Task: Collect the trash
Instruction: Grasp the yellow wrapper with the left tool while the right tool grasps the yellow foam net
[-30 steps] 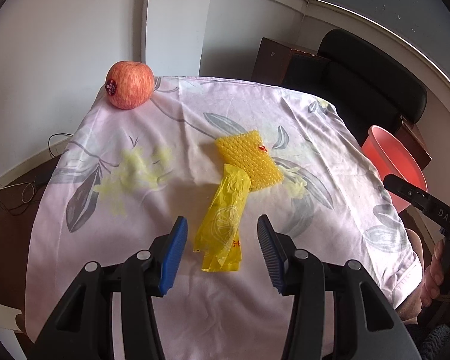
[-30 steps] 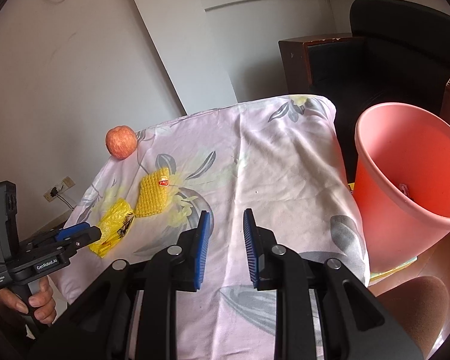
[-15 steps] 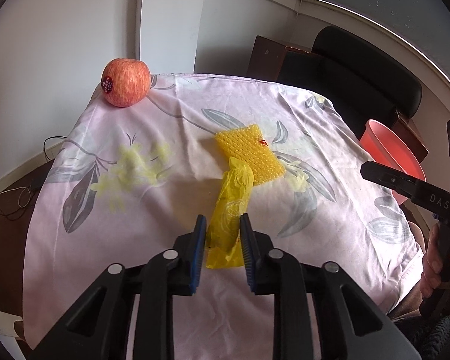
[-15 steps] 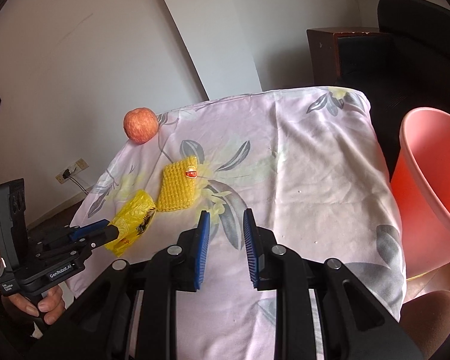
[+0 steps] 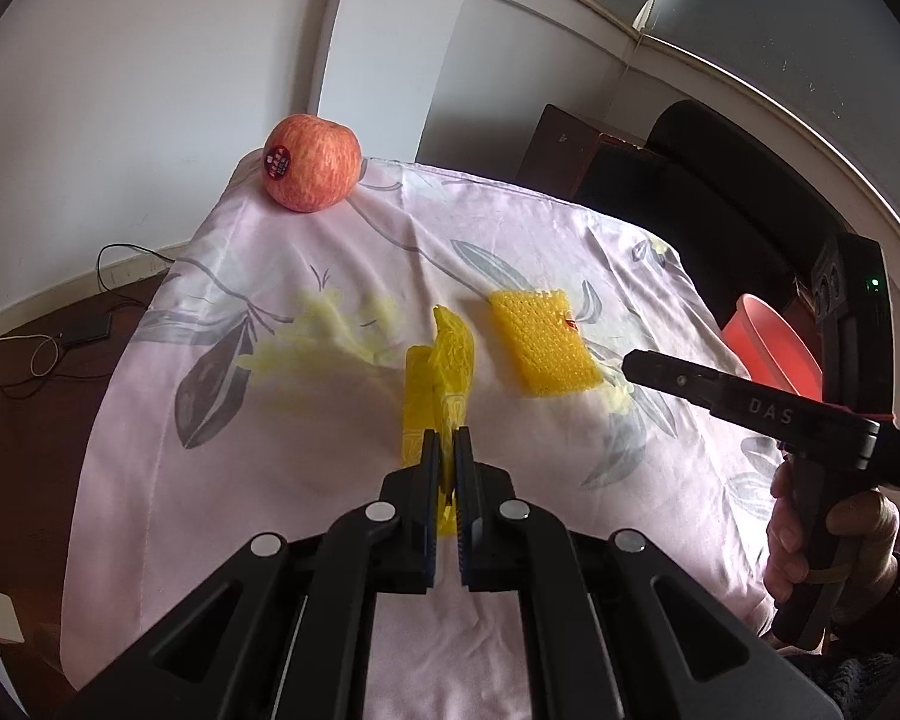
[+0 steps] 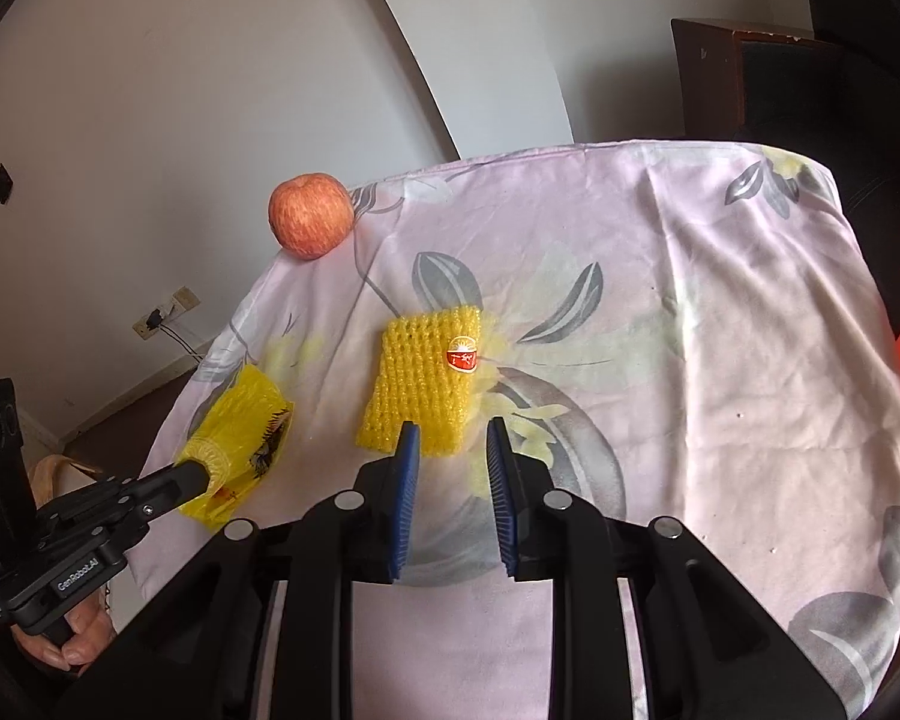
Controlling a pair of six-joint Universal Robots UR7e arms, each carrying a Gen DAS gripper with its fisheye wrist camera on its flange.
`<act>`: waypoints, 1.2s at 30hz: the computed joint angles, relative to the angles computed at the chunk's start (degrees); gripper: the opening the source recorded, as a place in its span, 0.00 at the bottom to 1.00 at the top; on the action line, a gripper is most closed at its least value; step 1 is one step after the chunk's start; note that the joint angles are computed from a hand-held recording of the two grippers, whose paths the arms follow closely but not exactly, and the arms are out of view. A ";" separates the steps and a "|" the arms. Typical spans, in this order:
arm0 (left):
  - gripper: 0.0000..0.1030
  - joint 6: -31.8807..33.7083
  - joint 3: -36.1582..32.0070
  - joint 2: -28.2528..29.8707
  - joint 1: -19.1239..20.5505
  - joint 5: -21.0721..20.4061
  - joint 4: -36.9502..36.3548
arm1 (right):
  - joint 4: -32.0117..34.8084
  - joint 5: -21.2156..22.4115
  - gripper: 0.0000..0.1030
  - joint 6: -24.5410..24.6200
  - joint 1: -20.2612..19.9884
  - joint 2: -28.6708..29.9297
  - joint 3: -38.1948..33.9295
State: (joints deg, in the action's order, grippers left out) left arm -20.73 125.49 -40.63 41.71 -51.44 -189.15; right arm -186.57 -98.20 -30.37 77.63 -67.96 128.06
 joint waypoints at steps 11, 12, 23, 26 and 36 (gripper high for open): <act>0.04 -1.50 0.57 -0.73 1.19 -1.10 0.30 | 0.98 -3.79 0.23 1.38 1.18 5.29 -3.71; 0.04 -1.56 0.54 -0.68 1.21 -1.16 0.38 | 0.66 -3.72 0.23 1.20 1.21 5.34 -3.63; 0.04 -1.90 0.23 -0.45 1.13 -1.34 0.72 | 1.42 -2.14 0.22 -0.17 1.19 5.05 -3.58; 0.04 -1.84 0.16 -0.48 0.91 -1.17 0.66 | 0.75 -2.75 0.09 -1.38 1.62 5.06 -3.23; 0.04 -1.93 -0.16 -0.57 -0.10 -0.51 0.25 | -4.72 -2.64 0.08 -5.23 2.29 2.21 0.48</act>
State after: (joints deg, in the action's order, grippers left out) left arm -22.66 125.32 -41.20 41.61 -51.94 -188.89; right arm -191.29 -100.84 -35.60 79.92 -65.75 128.54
